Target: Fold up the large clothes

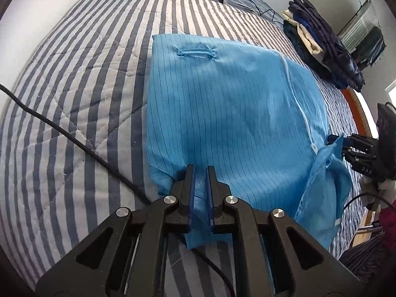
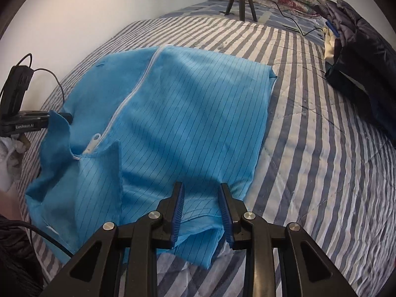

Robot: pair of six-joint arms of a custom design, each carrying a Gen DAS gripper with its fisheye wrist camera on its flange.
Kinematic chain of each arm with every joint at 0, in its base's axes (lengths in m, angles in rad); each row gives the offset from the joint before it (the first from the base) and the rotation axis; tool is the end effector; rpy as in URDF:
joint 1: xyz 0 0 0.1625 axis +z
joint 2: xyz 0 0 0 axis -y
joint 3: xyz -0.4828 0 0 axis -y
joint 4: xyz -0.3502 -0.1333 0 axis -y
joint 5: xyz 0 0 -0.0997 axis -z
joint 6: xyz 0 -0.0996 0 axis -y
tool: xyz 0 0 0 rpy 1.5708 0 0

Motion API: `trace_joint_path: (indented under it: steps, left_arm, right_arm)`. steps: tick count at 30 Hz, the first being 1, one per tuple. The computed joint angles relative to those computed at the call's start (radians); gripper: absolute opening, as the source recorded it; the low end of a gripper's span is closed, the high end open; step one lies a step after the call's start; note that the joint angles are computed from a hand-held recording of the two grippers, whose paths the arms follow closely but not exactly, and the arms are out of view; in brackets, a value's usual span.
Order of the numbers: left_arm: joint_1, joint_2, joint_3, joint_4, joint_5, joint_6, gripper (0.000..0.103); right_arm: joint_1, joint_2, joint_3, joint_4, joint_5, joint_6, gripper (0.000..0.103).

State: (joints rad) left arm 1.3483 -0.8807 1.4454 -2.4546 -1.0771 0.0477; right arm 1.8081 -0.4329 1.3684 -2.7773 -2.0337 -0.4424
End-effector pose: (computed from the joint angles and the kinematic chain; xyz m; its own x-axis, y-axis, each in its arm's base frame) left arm 0.0160 -0.7473 0.2954 -0.8807 0.0934 -0.4644 0.2518 0.9227 -0.2919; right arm 0.2664 -0.7236 0.0240 -0.7144 -0.4860 0.5034 -0.5890 0.8060 -0.0577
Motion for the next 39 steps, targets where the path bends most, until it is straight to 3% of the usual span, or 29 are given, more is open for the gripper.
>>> trace_joint_path:
  steps: [4,6,8,10,12,17,27,39]
  left_arm:
    - [0.01,-0.037,0.01,-0.004,-0.049,-0.029,0.009]
    - [0.03,-0.057,-0.002,-0.001,-0.131,-0.062,0.035]
    - [0.041,-0.063,-0.015,-0.014,-0.187,-0.08,0.049]
    - [0.046,-0.066,-0.027,-0.031,-0.192,-0.1,0.055]
    - [0.063,-0.067,-0.049,-0.034,-0.235,-0.133,0.056]
    - [0.121,-0.052,-0.109,0.008,-0.345,-0.245,0.06]
    - [0.18,-0.038,-0.15,0.081,-0.425,-0.254,0.06]
    - [0.188,0.03,-0.226,0.144,-0.494,-0.257,0.059]
  right_arm:
    - [-0.011,-0.051,0.053,-0.018,0.062,0.01,0.029]
    - [-0.02,-0.079,0.097,-0.079,0.1,0.013,0.032]
    - [-0.037,-0.1,0.132,-0.141,0.146,0.027,0.054]
    - [-0.052,-0.111,0.155,-0.199,0.18,0.039,0.069]
    - [-0.065,-0.116,0.157,-0.213,0.202,0.06,0.069]
    - [-0.092,-0.112,0.109,-0.122,0.264,0.123,0.072]
    - [-0.141,-0.086,0.035,0.043,0.354,0.21,0.072]
    - [-0.211,-0.089,0.013,0.105,0.579,0.263,0.073]
